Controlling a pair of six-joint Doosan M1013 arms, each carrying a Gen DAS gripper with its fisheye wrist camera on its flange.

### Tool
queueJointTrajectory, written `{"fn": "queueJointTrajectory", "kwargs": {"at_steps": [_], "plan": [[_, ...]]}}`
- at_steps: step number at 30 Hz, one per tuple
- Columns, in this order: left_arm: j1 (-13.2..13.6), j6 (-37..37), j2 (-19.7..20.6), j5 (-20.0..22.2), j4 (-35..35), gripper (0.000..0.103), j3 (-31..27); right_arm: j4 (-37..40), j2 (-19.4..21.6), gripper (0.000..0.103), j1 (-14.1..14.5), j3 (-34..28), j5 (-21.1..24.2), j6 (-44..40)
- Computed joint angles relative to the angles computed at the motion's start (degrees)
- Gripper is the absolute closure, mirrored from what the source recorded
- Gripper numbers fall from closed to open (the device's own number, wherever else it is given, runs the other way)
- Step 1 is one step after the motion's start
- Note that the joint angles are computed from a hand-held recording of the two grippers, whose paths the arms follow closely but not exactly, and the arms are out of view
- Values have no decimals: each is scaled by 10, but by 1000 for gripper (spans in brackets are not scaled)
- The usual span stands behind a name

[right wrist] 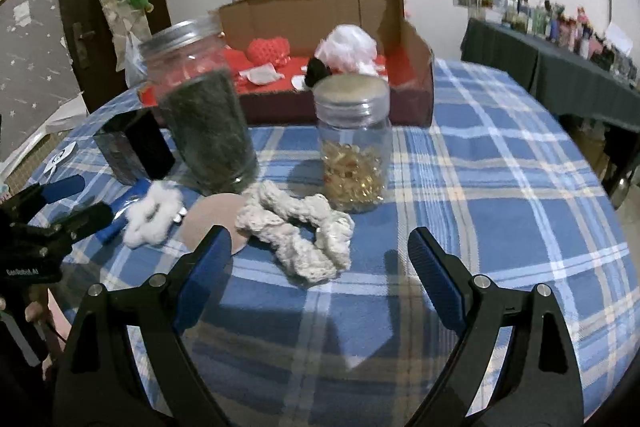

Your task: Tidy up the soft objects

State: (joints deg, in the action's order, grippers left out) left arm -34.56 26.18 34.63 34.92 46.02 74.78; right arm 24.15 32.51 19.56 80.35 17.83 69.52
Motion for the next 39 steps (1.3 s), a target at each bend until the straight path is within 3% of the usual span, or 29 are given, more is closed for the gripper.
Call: {"fn": "queueJointTrajectory", "kwargs": {"at_steps": [5, 7, 11, 13, 14, 21, 27, 33, 39], "plan": [[6, 54, 7, 12, -47, 9, -11, 95, 13, 20, -13, -23, 55, -72], [8, 73, 10, 16, -60, 19, -15, 101, 16, 25, -14, -29, 70, -79], [11, 108, 9, -2, -88, 37, -12, 117, 17, 46, -14, -30, 81, -104], [14, 141, 5, -25, -114, 69, -7, 146, 17, 70, -16, -28, 86, -133], [15, 163, 4, -36, -136, 76, -5, 151, 18, 73, -16, -29, 90, -138], [11, 139, -13, -61, -112, 78, 11, 251, 3, 77, -16, -2, 54, -243], [8, 100, -25, -87, -64, 78, 16, 339, -10, 77, -17, 13, 49, -333], [7, 107, -24, -94, -60, 78, 9, 363, -11, 77, -13, 15, 57, -360], [16, 151, -29, -131, -126, 78, 12, 372, -11, 77, -12, 15, 60, -369]]}}
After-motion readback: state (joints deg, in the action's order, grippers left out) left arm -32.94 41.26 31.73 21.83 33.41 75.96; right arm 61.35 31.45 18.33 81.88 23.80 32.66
